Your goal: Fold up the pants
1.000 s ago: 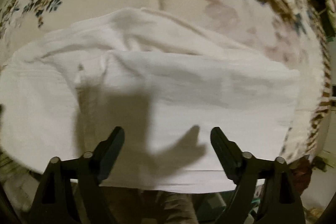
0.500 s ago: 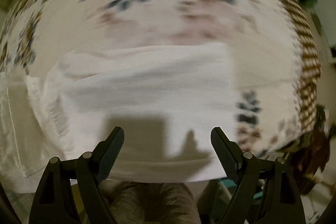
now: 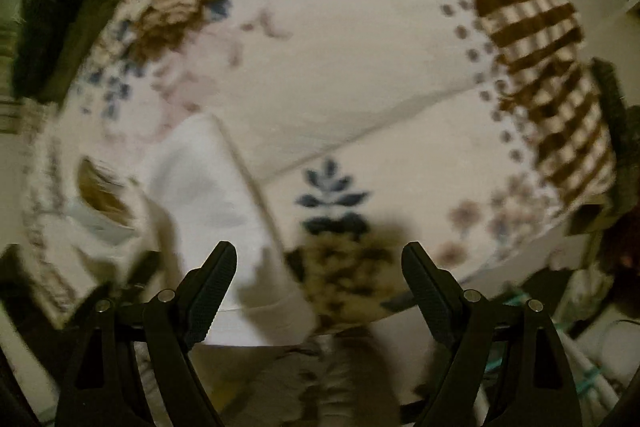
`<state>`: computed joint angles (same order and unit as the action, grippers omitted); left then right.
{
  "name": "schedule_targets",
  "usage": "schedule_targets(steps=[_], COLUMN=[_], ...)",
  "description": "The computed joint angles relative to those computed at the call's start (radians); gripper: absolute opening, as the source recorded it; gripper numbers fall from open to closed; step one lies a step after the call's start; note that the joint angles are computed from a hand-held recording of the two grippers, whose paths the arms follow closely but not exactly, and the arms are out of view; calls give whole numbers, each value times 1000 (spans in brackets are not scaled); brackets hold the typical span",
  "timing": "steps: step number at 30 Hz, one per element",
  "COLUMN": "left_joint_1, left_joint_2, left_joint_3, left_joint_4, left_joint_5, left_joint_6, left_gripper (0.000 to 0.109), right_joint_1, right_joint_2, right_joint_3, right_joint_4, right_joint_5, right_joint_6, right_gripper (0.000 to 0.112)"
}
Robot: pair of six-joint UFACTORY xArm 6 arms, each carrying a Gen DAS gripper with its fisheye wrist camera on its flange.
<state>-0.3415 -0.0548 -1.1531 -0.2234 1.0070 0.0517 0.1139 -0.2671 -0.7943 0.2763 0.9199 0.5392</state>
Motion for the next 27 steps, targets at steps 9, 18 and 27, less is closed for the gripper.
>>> schedule_targets(steps=[9, 18, 27], left_joint_1=[241, 406, 393], left_joint_2=[-146, -129, -141], left_joint_3=[-9, 72, 65], left_joint_4=[-10, 218, 166], left_joint_5=[115, 121, 100], left_joint_6=[-112, -198, -159], left_gripper=[97, 97, 97], right_joint_1=[95, 211, 246], right_joint_2=[166, 482, 164], right_joint_3=[-177, -379, -166], right_joint_4=[342, 458, 161], right_joint_5=[-67, -98, -210], right_joint_6=[-279, -471, -159], right_gripper=[87, 72, 30])
